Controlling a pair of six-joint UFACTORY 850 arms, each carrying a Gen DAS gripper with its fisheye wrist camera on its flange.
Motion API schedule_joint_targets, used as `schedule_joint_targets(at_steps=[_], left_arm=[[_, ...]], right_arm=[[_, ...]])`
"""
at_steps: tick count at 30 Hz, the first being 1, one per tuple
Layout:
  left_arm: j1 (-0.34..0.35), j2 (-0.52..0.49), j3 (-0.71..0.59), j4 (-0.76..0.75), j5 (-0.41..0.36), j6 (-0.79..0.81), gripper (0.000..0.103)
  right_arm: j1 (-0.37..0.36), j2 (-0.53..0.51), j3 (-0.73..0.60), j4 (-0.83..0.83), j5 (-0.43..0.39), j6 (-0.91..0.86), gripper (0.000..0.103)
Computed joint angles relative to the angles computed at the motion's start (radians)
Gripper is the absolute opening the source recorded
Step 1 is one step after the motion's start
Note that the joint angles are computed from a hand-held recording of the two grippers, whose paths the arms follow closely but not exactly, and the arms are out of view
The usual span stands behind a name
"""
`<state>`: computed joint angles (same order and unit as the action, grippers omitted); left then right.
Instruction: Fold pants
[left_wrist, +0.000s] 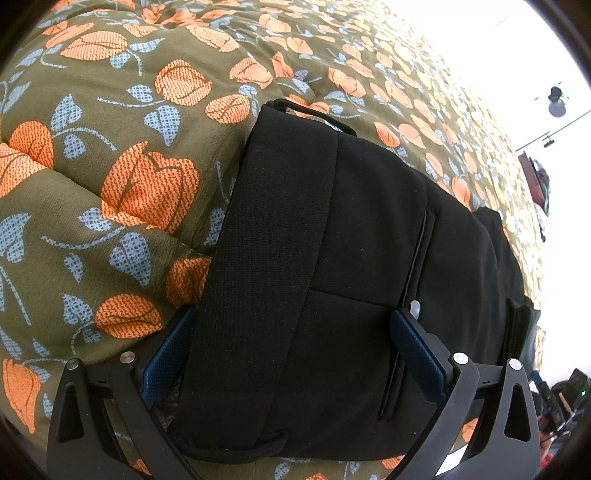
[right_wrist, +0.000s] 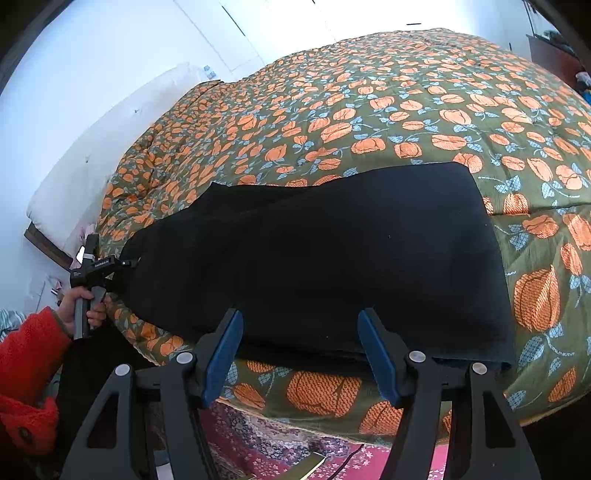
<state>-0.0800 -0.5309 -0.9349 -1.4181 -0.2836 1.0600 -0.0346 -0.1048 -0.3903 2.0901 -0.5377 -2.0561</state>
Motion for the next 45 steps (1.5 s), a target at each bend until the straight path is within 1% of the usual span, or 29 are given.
schedule_joint_targets(at_steps=[16,25,29,34,36,37,39,40,41,45], left_arm=[[-0.004,0.007,0.002,0.018,0.014,-0.022,0.102],[-0.038,0.02,-0.002,0.126,0.098,-0.131,0.102],[-0.061,0.026,-0.001,0.211,0.153,-0.204,0.102],[-0.072,0.02,-0.011,0.29,0.175,-0.28,0.102],[-0.074,0.02,-0.011,0.299,0.184,-0.283,0.101],[-0.077,0.022,-0.01,0.319,0.191,-0.299,0.1],[-0.084,0.023,-0.012,0.431,0.21,-0.402,0.099],[-0.087,0.023,-0.011,0.451,0.215,-0.419,0.099],[-0.088,0.022,-0.013,0.475,0.218,-0.442,0.099],[-0.087,0.024,-0.01,0.403,0.22,-0.361,0.096]], right_arm=[[-0.004,0.0,0.001,-0.004,-0.004,0.004,0.065],[0.0,0.006,0.004,-0.006,-0.006,0.021,0.065],[0.005,0.007,0.004,-0.006,-0.006,0.033,0.065],[0.007,0.004,-0.001,-0.011,-0.007,0.052,0.065],[0.011,0.002,-0.003,-0.009,-0.005,0.054,0.065],[0.008,-0.002,-0.005,-0.011,-0.006,0.054,0.065],[0.021,-0.006,-0.008,0.002,-0.002,0.053,0.065],[0.029,-0.005,-0.008,0.01,0.001,0.053,0.065],[0.02,-0.012,-0.011,0.003,-0.004,0.052,0.065],[0.016,-0.017,-0.012,0.002,-0.007,0.05,0.065]])
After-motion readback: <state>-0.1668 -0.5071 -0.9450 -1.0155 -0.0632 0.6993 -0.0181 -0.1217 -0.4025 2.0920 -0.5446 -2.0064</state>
